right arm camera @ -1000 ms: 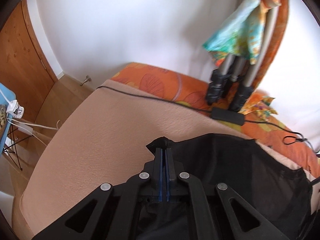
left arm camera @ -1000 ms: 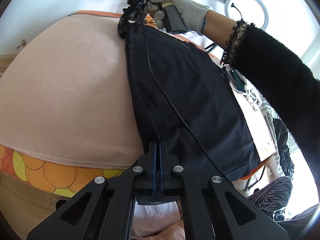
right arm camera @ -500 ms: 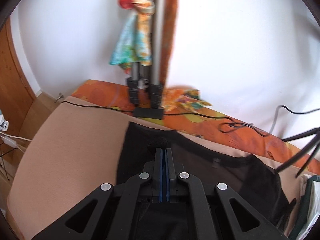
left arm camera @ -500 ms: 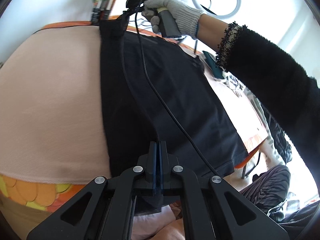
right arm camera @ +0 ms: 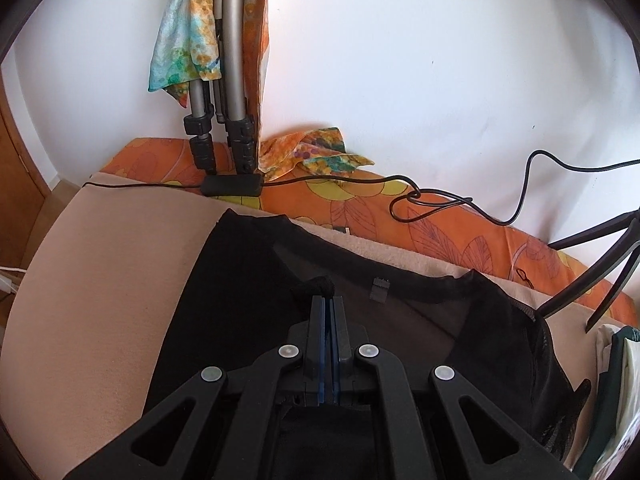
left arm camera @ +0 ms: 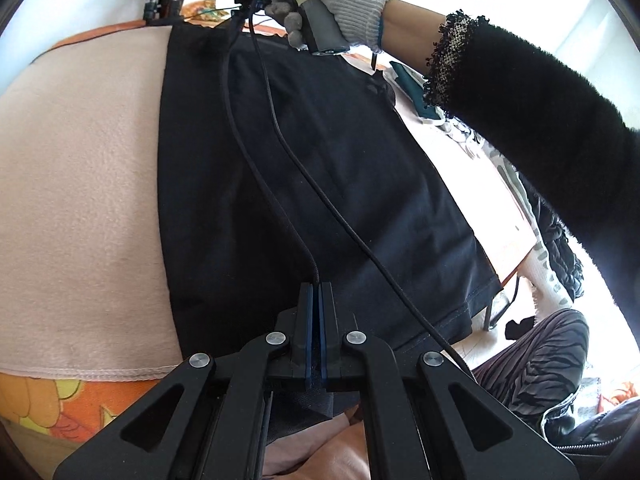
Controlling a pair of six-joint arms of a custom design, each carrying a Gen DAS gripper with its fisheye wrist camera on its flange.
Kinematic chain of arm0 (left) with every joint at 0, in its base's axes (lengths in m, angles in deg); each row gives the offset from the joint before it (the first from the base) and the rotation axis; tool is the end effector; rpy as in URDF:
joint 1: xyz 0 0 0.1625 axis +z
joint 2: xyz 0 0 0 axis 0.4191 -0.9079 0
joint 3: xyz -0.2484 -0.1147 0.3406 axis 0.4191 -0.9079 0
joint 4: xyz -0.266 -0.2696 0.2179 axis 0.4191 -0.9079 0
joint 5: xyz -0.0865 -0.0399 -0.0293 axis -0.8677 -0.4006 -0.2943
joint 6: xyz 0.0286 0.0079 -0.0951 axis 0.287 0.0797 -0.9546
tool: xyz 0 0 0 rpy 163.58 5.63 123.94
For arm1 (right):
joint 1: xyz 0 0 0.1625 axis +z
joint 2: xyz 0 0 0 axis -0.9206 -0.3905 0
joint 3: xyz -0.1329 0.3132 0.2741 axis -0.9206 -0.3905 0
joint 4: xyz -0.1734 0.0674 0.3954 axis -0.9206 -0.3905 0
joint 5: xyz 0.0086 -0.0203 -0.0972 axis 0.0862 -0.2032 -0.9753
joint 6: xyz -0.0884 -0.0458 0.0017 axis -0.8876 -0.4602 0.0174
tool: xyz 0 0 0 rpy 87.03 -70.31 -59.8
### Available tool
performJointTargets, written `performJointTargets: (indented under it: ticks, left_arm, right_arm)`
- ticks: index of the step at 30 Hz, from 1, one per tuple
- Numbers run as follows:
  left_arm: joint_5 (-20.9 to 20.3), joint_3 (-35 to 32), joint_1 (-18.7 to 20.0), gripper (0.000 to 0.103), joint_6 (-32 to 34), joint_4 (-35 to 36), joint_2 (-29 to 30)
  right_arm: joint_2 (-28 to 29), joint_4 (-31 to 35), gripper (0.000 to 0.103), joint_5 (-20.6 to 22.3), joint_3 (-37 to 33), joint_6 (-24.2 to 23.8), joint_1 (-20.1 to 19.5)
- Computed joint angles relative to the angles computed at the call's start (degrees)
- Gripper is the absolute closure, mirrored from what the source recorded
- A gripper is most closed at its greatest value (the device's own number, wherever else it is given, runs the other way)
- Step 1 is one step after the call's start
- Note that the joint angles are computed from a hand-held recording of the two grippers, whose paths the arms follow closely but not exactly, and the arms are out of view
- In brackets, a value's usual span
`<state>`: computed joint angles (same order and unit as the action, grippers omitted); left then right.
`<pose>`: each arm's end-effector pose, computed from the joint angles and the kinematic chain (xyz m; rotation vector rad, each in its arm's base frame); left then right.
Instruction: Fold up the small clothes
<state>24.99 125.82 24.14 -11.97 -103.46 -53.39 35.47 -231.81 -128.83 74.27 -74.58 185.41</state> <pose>-0.0764 -0.3611 0.2515 0.3700 2.7600 -0.6500 0.4769 -0.7454 -0.1028 0.7678 -2.2548 0.4966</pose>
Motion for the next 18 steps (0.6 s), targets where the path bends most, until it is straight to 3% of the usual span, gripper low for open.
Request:
performJointTargets:
  ticks: [3, 4, 6, 8, 10, 12, 18]
  left_arm:
    - [-2.6, -0.5, 0.6, 0.096, 1.4, 0.0, 0.4]
    - [-3.9, -0.6, 0.7, 0.087, 2.2, 0.1, 0.4]
    - [-5.2, -0.4, 0.2, 0.070, 3.6, -0.4, 0.0]
    - [-4.4, 0.2, -1.2, 0.052, 4.1, 0.3, -1.4]
    - [-2.9, 0.8, -2.5, 0.052, 4.2, 1.1, -3.2]
    - [-2.3, 1.2, -2.9, 0.052, 3.7, 1.9, -4.9]
    - [1.5, 2.7, -5.1, 0.052, 1.4, 3.6, -11.2]
  right_arm:
    - [0.7, 1.3, 0.101, -2.0, -1.1, 0.5, -0.1]
    - [0.6, 1.6, 0.098, -2.3, -1.0, 0.6, -0.1]
    - [0.2, 0.0, 0.060, -3.5, 0.0, 0.2, 0.1]
    - [-1.2, -3.3, 0.050, -3.7, 2.4, -1.1, 0.4]
    - [-3.0, -4.4, 0.046, -3.4, 4.8, -1.0, 0.6]
    - [-5.1, -6.8, 0.035, -3.2, 7.8, -1.1, 0.9]
    - [-13.7, -13.7, 0.030, -1.2, 19.8, -1.0, 1.8]
